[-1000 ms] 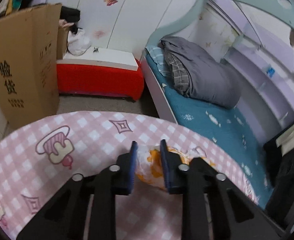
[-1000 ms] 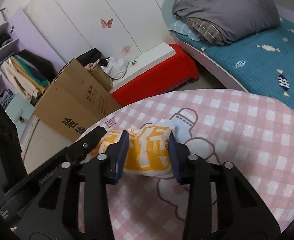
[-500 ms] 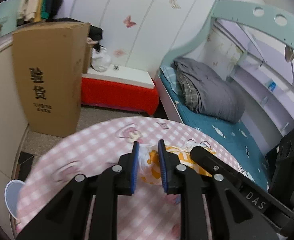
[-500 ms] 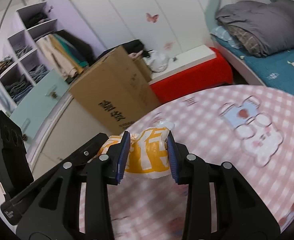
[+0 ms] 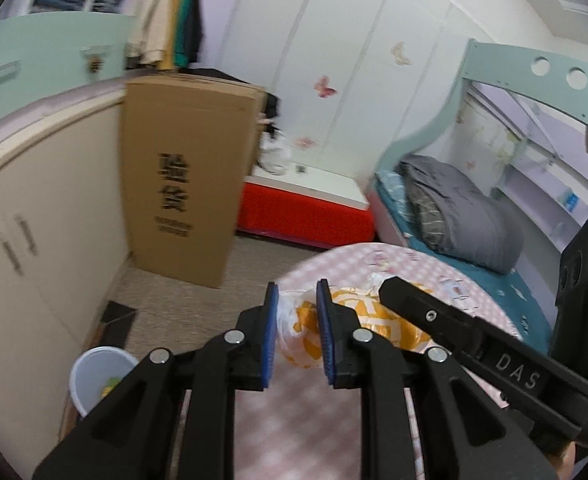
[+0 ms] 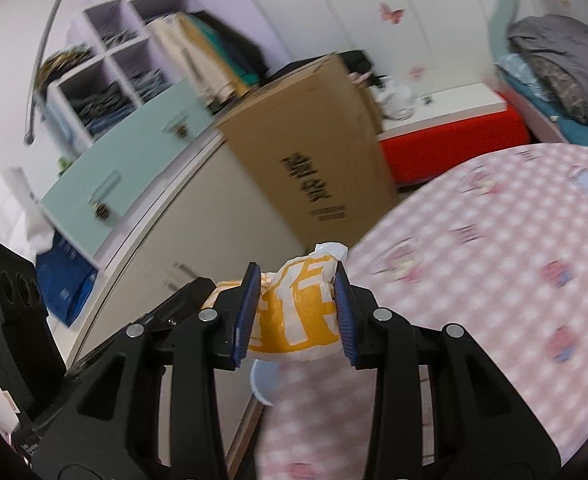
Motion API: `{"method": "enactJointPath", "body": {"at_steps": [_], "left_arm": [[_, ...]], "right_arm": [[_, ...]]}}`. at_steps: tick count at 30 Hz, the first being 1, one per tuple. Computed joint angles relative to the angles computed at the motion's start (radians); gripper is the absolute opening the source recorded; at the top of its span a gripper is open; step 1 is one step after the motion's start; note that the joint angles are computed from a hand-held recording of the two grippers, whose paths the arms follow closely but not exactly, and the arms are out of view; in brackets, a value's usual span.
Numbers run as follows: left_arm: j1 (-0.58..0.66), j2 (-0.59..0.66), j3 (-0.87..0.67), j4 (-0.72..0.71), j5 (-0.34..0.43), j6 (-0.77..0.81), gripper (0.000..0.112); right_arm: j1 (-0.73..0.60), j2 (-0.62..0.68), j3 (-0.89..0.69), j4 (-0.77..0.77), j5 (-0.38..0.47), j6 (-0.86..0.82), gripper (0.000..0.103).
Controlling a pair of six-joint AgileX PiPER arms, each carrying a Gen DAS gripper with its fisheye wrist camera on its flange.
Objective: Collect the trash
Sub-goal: 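Carry the bread bag with both tools over the wastebasket, then open both tools to drop the bread bag into the wastebasket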
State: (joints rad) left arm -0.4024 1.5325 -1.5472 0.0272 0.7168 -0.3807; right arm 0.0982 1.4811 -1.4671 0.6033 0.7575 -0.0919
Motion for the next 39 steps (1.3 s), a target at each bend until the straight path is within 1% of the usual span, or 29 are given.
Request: {"method": "enactJointPath", "body": {"at_steps": [3,4,5,7,9,10,11,14,17,22,23,24,25,26,27,28,29,33,36,38,39], "left_arm": [[0.114,-0.082,0.1,-0.065,-0.018,0.085,0.018],[0.142,-0.099,0.123,-0.084,-0.023,0.11,0.018],[0.195,-0.122,0.155,-0.125,-0.029,0.156,0.018],[0.304,-0.149,0.204,-0.226,-0.033,0.266,0.018],[0.402,-0.161,0.241,-0.309,-0.037,0.37,0.018],[0.472,-0.16,0.261,-0.37,-0.034,0.444,0.018],[0.507,-0.155,0.268,-0.399,-0.033,0.479,0.018],[0.643,-0.112,0.297,-0.509,-0.032,0.612,0.018],[0.716,-0.048,0.3,-0.543,-0.045,0.665,0.018],[0.782,0.063,0.281,-0.564,-0.07,0.701,0.018],[0.795,0.091,0.272,-0.576,-0.075,0.713,0.018],[0.804,0.121,0.261,-0.584,-0.085,0.723,0.018],[0.809,0.141,0.256,-0.577,-0.098,0.717,0.02],[0.81,0.173,0.236,-0.54,-0.107,0.684,0.024],[0.81,0.211,0.207,-0.474,-0.103,0.62,0.03],[0.815,0.235,0.191,-0.444,-0.095,0.589,0.046],[0.823,0.263,0.174,-0.435,-0.085,0.574,0.059],[0.823,0.284,0.177,-0.366,-0.091,0.525,0.066],[0.794,0.261,0.193,-0.256,-0.105,0.449,0.068],[0.779,0.231,0.204,-0.216,-0.095,0.421,0.072],[0.773,0.212,0.212,-0.2,-0.091,0.408,0.073]], "right_arm": [[0.151,0.054,-0.026,-0.079,-0.059,0.104,0.036],[0.18,0.068,-0.033,-0.088,-0.068,0.118,0.036],[0.228,0.101,-0.057,-0.116,-0.08,0.152,0.036],[0.283,0.145,-0.084,-0.134,-0.096,0.18,0.036],[0.344,0.208,-0.13,-0.166,-0.111,0.218,0.036],[0.375,0.25,-0.164,-0.179,-0.116,0.236,0.036],[0.402,0.295,-0.2,-0.192,-0.116,0.252,0.036],[0.457,0.401,-0.289,-0.216,-0.112,0.287,0.036],[0.5,0.52,-0.396,-0.241,-0.097,0.321,0.037],[0.526,0.684,-0.558,-0.243,-0.07,0.334,0.038],[0.528,0.709,-0.58,-0.24,-0.071,0.332,0.04],[0.527,0.743,-0.608,-0.234,-0.074,0.324,0.044],[0.528,0.767,-0.632,-0.255,-0.069,0.339,0.06],[0.532,0.788,-0.654,-0.308,-0.061,0.386,0.068],[0.532,0.803,-0.665,-0.335,-0.057,0.413,0.068],[0.528,0.818,-0.676,-0.339,-0.041,0.419,0.068],[0.525,0.818,-0.665,-0.343,-0.04,0.422,0.068],[0.526,0.767,-0.582,-0.384,-0.061,0.432,0.068],[0.534,0.715,-0.528,-0.435,-0.072,0.455,0.068],[0.543,0.645,-0.459,-0.483,-0.088,0.476,0.069],[0.544,0.628,-0.448,-0.496,-0.089,0.48,0.07]]}}
